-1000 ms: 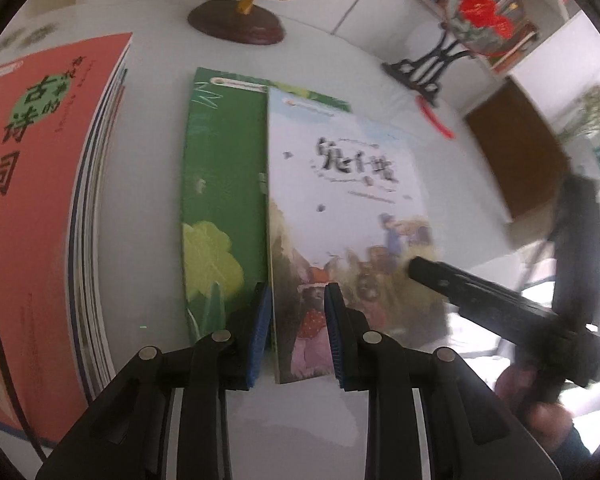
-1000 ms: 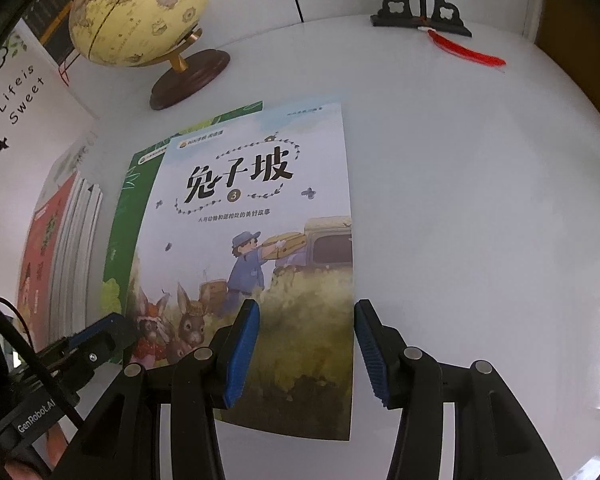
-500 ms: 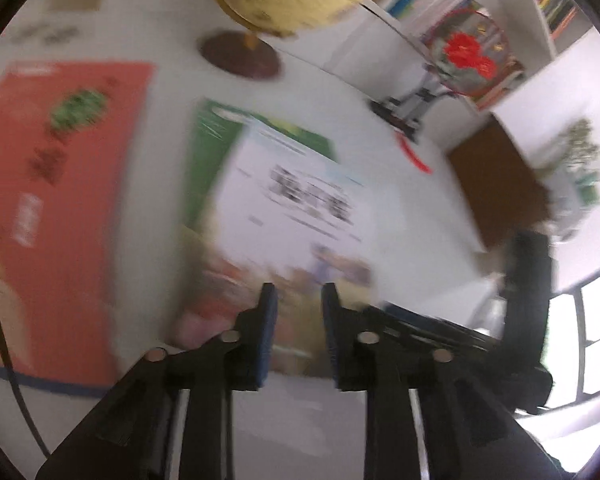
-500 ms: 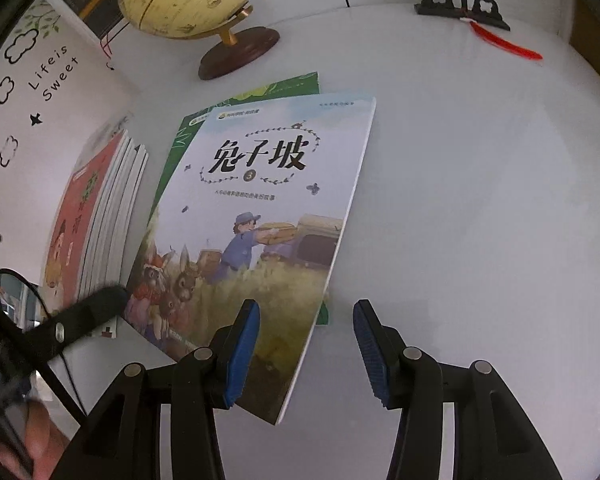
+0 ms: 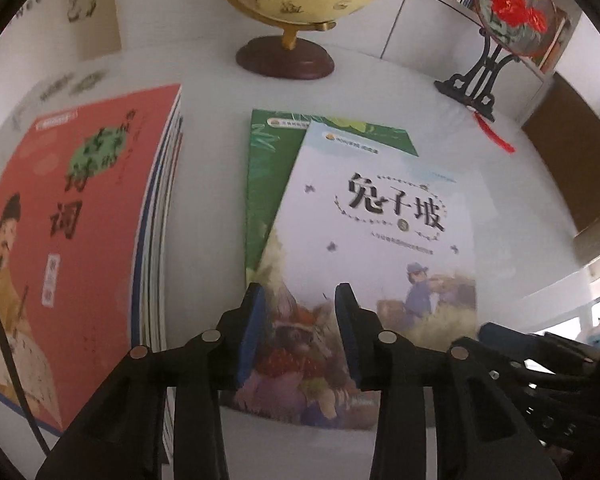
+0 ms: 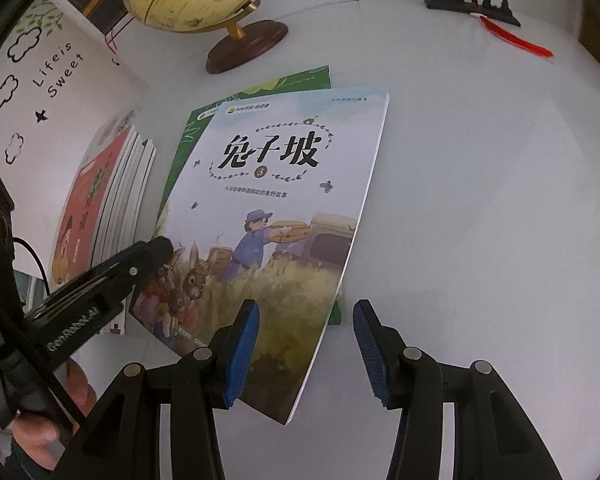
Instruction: Organize books
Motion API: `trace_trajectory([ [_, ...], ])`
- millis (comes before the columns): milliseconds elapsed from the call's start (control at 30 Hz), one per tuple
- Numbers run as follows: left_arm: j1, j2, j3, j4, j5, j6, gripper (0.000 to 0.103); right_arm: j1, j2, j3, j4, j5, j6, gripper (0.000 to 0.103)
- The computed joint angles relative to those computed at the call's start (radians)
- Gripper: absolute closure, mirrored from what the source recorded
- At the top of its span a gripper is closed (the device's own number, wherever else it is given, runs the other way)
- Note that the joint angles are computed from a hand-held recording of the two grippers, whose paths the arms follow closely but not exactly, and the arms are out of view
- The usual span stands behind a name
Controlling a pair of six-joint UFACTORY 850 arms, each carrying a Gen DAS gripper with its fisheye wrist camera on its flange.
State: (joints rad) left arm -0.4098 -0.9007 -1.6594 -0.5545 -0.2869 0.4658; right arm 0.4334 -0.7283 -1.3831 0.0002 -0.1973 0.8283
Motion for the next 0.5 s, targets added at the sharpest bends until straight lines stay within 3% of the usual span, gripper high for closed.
trace_trajectory([
  [133,0.0,-0.039,-0.069,0.119,-0.024,-0.087,0.065,-0.008,-0.002,-0.003,0.025,0.004,-0.021,0.054],
  [433,0.053,-0.087,-0.142,-0.267,-0.226,0.226,0.062,-0.023,-0.01,-0.012,0.094,0.019,-0.075,0.054],
  [500,0.052,-0.077,-0.128,-0.269,-0.243,0.238,0.062,-0.021,-0.013,-0.02,-0.018,0.003,0.03,0.054],
])
